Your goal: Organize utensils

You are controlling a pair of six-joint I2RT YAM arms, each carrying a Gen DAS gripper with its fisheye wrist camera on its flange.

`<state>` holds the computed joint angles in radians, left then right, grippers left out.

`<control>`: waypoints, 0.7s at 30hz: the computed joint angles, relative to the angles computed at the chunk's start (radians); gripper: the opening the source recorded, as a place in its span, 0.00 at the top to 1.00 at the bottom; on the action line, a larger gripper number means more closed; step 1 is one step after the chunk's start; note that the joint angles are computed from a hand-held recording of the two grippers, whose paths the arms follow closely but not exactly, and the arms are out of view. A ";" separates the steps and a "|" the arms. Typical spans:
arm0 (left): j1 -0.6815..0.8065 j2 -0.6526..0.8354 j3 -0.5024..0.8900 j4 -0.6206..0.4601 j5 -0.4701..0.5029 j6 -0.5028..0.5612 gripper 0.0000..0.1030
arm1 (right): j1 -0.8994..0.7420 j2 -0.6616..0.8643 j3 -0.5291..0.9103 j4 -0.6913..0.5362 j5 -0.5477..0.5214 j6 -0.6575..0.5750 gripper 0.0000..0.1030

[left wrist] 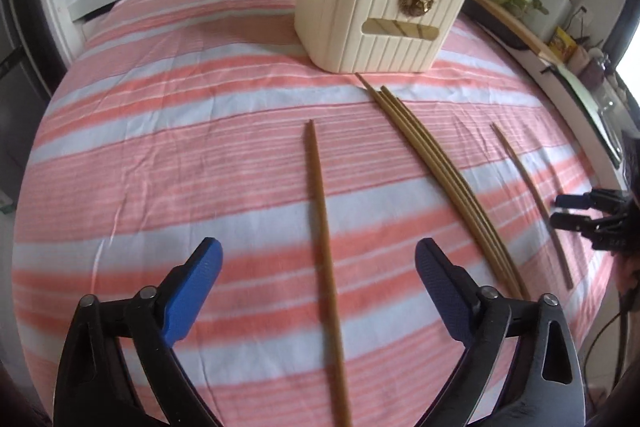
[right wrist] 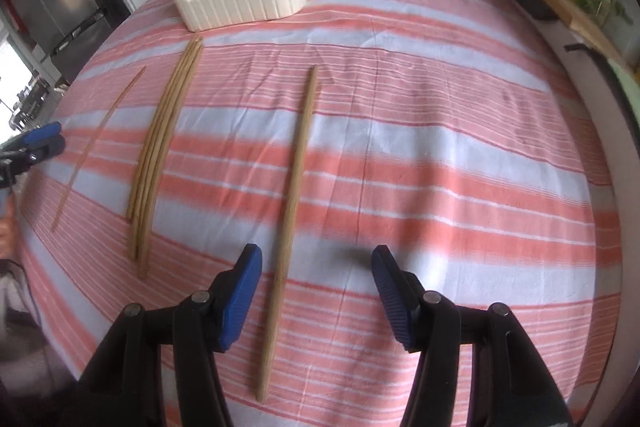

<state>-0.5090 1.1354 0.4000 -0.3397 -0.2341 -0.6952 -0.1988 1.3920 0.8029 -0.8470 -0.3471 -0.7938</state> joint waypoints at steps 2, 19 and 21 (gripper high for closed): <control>0.070 0.112 0.036 0.058 0.048 0.076 0.12 | 0.042 0.051 0.040 0.015 0.013 0.046 0.44; 0.116 0.384 0.215 0.105 0.004 0.195 0.96 | 0.368 0.249 0.202 0.243 0.140 0.353 0.94; 0.110 0.290 0.174 0.102 -0.013 0.169 0.96 | 0.345 0.216 0.203 0.241 0.084 0.363 0.94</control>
<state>-0.3989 1.4256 0.5742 -0.2375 -0.2468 -0.5265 0.1465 1.6077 1.0061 -0.6064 -0.2632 -0.4311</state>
